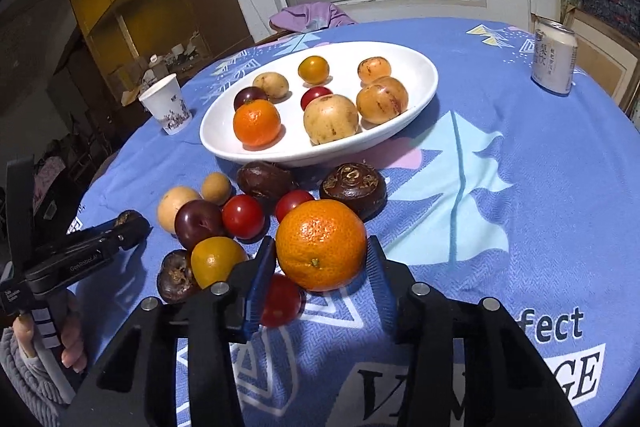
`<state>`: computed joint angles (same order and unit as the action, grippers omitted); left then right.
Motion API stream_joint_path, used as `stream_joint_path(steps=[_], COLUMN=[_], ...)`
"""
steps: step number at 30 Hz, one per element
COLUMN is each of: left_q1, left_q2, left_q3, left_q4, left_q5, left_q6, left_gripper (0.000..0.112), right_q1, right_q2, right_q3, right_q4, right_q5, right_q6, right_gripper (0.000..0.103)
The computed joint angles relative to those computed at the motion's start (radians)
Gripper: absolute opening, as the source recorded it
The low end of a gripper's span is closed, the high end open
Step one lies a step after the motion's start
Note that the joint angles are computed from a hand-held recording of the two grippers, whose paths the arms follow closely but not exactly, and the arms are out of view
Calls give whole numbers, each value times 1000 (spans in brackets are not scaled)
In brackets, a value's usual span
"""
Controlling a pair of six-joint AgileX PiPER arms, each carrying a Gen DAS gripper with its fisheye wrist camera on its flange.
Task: Organize fruits
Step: 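Grasp the dark brown fruit with the left tool while the right tool grasps an orange, then carry both fruits over the white plate and open both tools to release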
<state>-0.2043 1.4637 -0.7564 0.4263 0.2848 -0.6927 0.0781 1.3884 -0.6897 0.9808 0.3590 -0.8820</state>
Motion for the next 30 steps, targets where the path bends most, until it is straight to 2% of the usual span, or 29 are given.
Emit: stream_joint_path(steps=[2, 5, 7, 10, 12, 15, 19, 21, 24, 27, 30], left_q1=[-5, 9, 11, -25, -35, -54, -68, -73, -64, -44, -31], left_q2=[-26, -66, -71, -47, -6, 100, 306, 439, 629, 819, 909], left_q3=[12, 0, -60, -202, -317, -517, -797, -968, -1222, -1498, -1617], left_q4=[39, -69, -166, -102, -140, -189, -255, -253, -273, -337, -365], left_q5=[-12, -13, 30, 115, 164, 230, 323, 394, 510, 647, 695], left_q6=[-43, 55, 163, 135, 189, 248, 308, 318, 348, 400, 418], left_gripper=[48, 48, 48, 48, 48, 48, 48, 48, 48, 48, 48], right_q1=[-39, -122, -159, -221, -229, -190, -105, -53, -12, 17, 33], right_q2=[-52, -136, -159, -152, -120, -30, 145, 255, 367, 429, 476], right_q3=[26, 45, 18, -109, -223, -365, -522, -602, -690, -733, -774], right_q4=[77, 175, 150, 44, -44, -132, -266, -371, -446, -490, -533], right_q5=[15, 55, 69, 123, 137, 123, 116, 110, 126, 136, 144], right_q6=[-80, -172, -142, -23, 79, 179, 303, 382, 437, 464, 503], right_gripper=[47, 47, 47, 47, 47, 47, 47, 47, 47, 47, 47])
